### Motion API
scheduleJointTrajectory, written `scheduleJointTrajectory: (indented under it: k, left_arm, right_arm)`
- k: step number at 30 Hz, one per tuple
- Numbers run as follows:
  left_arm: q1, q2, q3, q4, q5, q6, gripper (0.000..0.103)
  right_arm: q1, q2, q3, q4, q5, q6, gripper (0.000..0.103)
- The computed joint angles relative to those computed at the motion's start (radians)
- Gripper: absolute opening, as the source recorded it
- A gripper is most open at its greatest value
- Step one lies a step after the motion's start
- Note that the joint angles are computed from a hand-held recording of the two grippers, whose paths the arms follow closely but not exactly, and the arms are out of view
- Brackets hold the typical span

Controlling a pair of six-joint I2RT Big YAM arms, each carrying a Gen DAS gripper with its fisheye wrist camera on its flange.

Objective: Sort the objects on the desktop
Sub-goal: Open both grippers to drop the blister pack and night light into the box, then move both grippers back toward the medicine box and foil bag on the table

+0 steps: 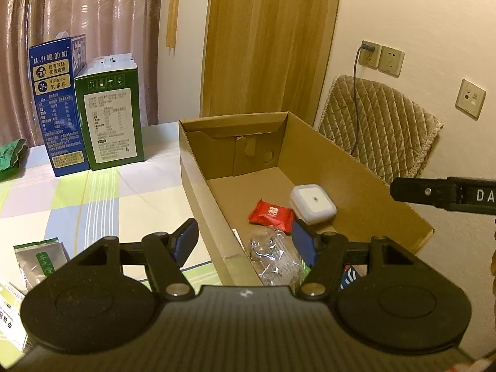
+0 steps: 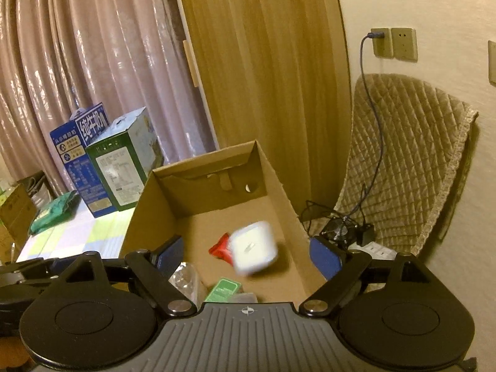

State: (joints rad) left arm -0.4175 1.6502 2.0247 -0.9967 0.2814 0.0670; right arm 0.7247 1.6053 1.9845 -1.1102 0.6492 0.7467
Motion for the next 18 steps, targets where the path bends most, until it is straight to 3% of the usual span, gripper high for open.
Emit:
scheduleJointTrajectory:
  k: [18]
  left_arm:
    - [0.046, -0.058, -0.045, -0.02, 0.019, 0.086, 0.062]
  right_arm:
    - [0.048, 0.044, 0.1, -0.066, 0.029, 0.004, 0.085]
